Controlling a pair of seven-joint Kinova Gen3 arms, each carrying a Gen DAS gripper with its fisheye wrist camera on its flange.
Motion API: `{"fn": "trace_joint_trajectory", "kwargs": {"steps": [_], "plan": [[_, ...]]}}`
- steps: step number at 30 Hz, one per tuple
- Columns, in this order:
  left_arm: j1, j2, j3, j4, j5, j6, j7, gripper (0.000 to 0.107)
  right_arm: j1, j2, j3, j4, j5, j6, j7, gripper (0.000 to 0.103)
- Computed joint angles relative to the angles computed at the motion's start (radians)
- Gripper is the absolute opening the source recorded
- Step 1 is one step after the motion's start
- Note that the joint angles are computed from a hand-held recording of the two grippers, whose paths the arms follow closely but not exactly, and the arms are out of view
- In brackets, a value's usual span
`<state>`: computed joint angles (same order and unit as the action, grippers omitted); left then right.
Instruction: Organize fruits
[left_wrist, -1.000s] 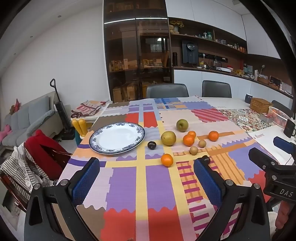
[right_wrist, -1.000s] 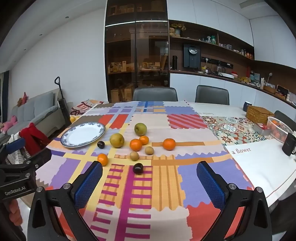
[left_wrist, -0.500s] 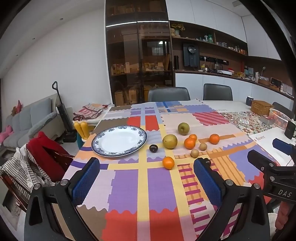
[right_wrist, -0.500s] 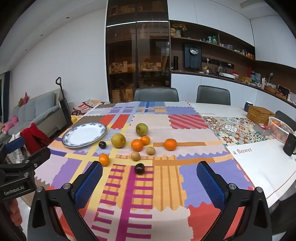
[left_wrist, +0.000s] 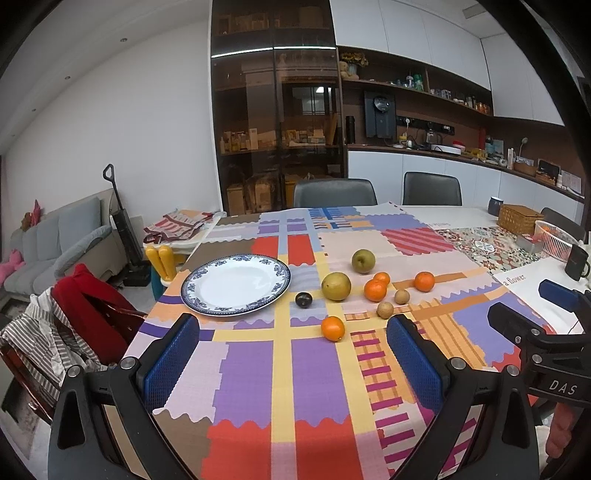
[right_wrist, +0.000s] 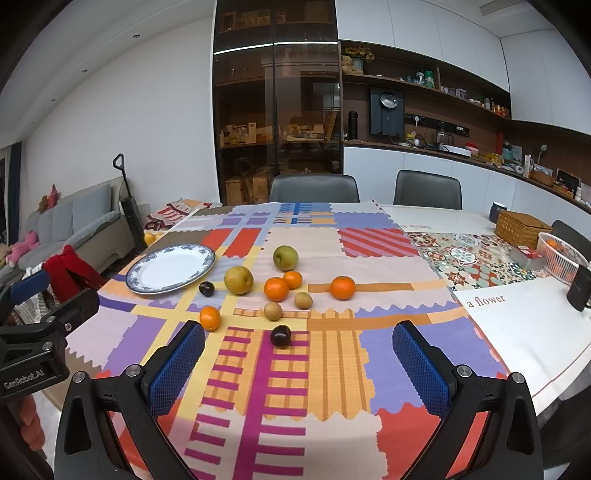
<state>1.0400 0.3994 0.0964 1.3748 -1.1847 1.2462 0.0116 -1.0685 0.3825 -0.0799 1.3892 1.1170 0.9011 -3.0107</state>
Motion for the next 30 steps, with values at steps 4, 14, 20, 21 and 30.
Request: {"fn": "trace_joint_trajectory", "kwargs": {"steps": [4,14,20,21,30], "plan": [[0.0,0.0,0.0,0.002,-0.001,-0.001,0.001,0.103,0.0,0.0,0.0,0.0,0.001,0.001,-0.001,0.103],[0.001,-0.003,0.003,0.006,-0.007,0.002,0.007,0.103,-0.001,0.0,-0.001,0.002,0.004,-0.001,-0.005,0.103],[0.001,-0.002,0.004,0.006,-0.007,0.002,0.009,0.103,-0.001,-0.001,-0.001,0.003,0.004,-0.001,-0.006,0.103],[0.002,-0.001,0.003,0.005,-0.008,0.003,0.01,0.103,0.0,-0.006,-0.001,0.011,0.007,-0.004,-0.009,0.103],[0.003,-0.001,0.003,0.005,-0.007,0.003,0.01,0.103,-0.004,0.004,0.002,-0.001,0.008,-0.002,-0.008,0.103]]}}
